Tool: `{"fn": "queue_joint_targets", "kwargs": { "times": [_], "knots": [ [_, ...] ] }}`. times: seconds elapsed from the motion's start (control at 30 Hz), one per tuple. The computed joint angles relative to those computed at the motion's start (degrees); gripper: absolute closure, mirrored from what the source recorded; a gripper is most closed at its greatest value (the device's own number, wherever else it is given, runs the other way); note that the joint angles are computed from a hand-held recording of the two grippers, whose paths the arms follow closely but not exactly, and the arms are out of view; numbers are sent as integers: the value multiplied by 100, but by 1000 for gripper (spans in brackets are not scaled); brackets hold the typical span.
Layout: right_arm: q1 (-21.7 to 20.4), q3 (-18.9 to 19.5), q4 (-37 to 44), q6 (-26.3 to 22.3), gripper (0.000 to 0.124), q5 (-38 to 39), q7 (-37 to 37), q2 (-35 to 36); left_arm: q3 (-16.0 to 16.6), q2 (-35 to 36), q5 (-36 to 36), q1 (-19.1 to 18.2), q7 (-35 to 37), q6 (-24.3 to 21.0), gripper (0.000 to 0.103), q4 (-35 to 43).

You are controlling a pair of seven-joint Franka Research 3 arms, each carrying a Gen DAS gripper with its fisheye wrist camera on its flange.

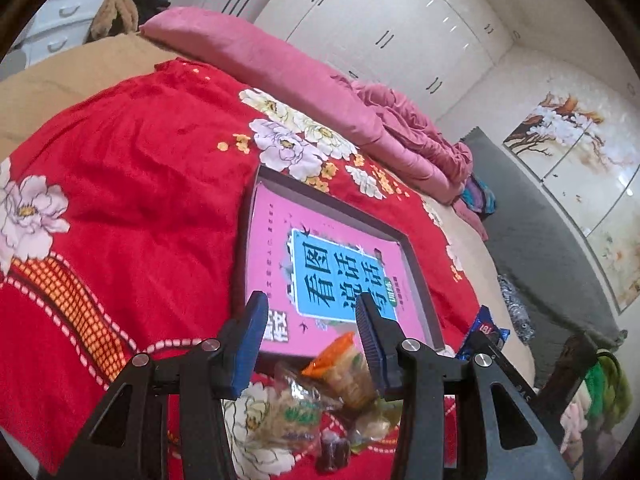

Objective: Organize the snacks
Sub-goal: 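Lift the blue biscuit packet with the right gripper and carry it over the tray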

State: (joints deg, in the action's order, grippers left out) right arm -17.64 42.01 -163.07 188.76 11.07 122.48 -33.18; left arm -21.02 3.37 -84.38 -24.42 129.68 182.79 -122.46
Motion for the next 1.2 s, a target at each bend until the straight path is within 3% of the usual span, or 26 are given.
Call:
{"fn": "queue_joint_targets", "kwargs": {
  "times": [0.2,0.37,0.63,0.8,0.93,1.07,1.2],
  "knots": [
    [-368,201,148,41,75,-84,-90,156,-89,244,1257,89,-1133,167,57,35],
    [-500,219,273,55,75,-91,-242,428,99,404,2676,-34,-2364,248,57,19],
    [-640,278,478,51,75,-103,-501,856,1844,734,5503,-1377,-4892,-114,57,145],
    [-1027,576,604,12,75,-147,-547,992,1887,932,6228,-1348,-5404,-435,57,356],
    [-1298,791,685,-51,75,-254,-554,1087,2176,1081,7068,-1551,-6039,-721,57,521],
    [-1514,955,731,-96,75,-420,-504,1139,2077,1174,7542,-1429,-6355,-912,57,629],
    [-1556,940,745,-110,75,-524,-432,1203,1756,1265,7762,-1111,-6498,-1039,57,720]
  ]
}}
